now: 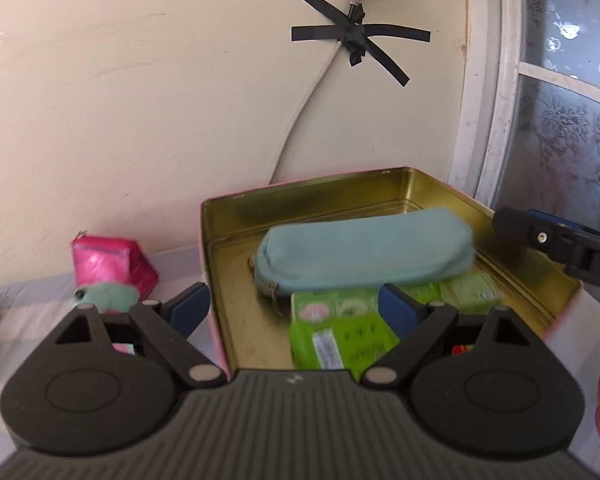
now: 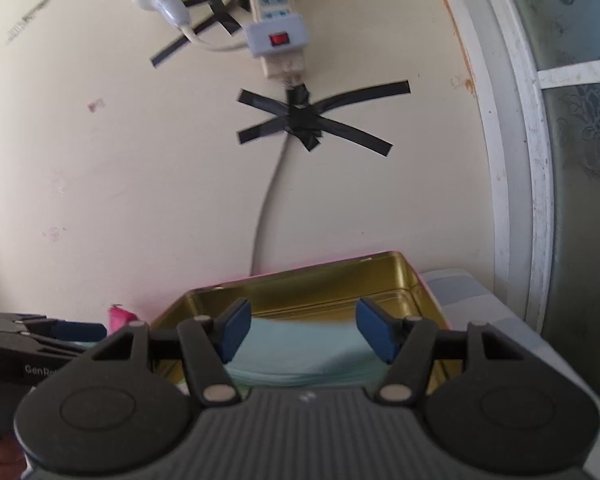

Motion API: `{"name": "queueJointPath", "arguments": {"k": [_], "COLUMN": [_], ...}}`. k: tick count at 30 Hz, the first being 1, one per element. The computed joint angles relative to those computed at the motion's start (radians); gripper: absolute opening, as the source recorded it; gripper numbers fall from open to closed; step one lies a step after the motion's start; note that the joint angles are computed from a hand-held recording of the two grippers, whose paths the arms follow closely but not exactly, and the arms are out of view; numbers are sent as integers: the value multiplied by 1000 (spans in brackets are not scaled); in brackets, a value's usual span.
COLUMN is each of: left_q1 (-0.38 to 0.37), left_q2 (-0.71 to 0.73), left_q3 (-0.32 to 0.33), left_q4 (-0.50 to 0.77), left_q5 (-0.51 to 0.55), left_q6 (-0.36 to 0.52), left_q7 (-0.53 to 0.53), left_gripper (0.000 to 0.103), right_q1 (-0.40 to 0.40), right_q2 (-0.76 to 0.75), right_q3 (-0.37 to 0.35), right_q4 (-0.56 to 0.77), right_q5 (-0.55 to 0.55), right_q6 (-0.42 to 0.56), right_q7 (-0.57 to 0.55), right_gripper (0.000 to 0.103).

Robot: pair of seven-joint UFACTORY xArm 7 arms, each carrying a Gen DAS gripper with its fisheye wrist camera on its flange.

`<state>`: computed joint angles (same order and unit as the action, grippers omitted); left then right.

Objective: Organize objects
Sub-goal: 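Withdraw the right tool from the tin and move toward the teal plush bear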

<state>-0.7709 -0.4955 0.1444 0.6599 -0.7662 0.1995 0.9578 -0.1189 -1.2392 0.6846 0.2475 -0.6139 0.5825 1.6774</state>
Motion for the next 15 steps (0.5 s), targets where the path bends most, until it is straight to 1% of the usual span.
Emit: {"name": "queueJointPath", "arguments": {"k": [4,8,12,15], "left_q1": [37,76,106,137], "left_q2": [-116,-219,-295,-328], "left_q3": [-10,3,30,53], "left_q4": [-92,-161,-214,-242], "left_q5": [42,118,173,214], "left_q6": [5,51,72,89], "left_q7": [-11,-58,-86,-106], "left_gripper": [93,93,93,93], "right_q1": [69,90,91,80], "right_q2": [-35,5,54,90], "right_q3": [101,186,251,293], "right_q4": [38,115,182,224], "right_q5": [48,67,74,77], "right_q6": [116,209,254,271], "right_q7": [72,136,208,260], "right_gripper": [64,68,69,70]}}
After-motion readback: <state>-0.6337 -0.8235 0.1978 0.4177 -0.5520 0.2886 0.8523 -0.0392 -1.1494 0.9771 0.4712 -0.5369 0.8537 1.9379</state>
